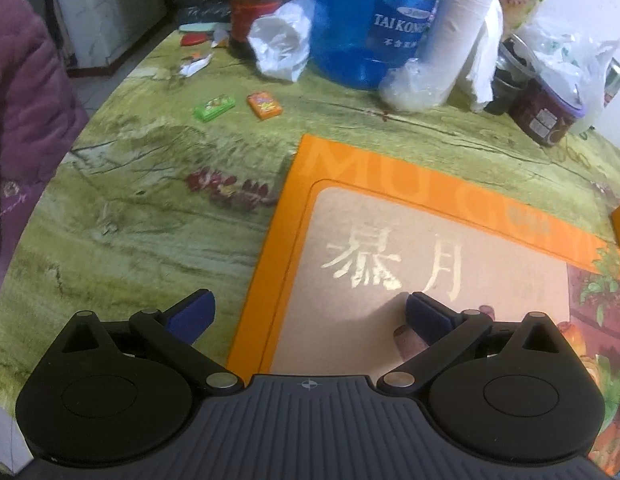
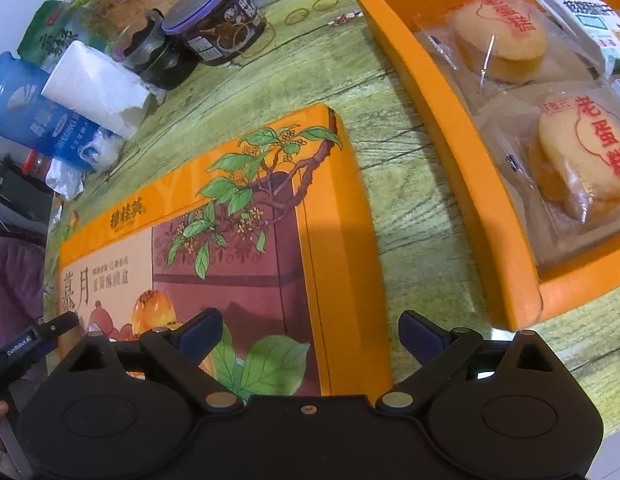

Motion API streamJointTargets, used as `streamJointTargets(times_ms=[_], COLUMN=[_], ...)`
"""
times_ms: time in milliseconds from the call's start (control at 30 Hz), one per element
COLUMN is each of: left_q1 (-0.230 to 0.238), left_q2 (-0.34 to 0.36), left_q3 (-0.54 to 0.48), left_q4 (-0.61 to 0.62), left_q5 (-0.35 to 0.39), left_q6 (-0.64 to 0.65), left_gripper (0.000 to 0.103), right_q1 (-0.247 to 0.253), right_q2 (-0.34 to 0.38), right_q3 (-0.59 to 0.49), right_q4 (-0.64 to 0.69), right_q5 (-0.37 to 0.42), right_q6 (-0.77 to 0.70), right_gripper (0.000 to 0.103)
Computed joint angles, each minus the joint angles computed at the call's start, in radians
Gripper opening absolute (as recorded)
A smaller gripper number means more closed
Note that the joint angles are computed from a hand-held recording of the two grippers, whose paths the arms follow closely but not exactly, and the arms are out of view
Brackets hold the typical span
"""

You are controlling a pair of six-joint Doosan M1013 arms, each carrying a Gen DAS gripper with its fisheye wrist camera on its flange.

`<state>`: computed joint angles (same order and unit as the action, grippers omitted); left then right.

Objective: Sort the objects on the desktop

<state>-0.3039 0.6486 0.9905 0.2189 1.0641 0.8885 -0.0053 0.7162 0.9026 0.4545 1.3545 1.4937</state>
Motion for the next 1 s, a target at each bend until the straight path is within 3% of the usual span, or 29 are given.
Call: streamJointTargets(times_ms=[433, 700, 1000], left_q1=[-0.014, -0.017, -0.003], left_q2=[0.009, 0.012, 0.003], left_q3=[-0.010, -0.013, 0.006], left_q4=[0.047, 0.063, 0.006], left_q5=[-0.001, 0.002, -0.018], left_q6=[-0.019, -0.022, -0.056], left_gripper=[0.103, 0.103, 0.103], right_q1=[0.022, 0.021, 0.014], right_q2=[0.011, 0.010, -0.012], right_q3=[-0.017, -0.011, 0.032], right_q4=[-0.058, -0.051, -0.022], right_q5=[0.033, 0.037, -0.016], right_q6=[0.004, -0.014, -0.026], right_gripper=[0.096, 0.103, 0.103])
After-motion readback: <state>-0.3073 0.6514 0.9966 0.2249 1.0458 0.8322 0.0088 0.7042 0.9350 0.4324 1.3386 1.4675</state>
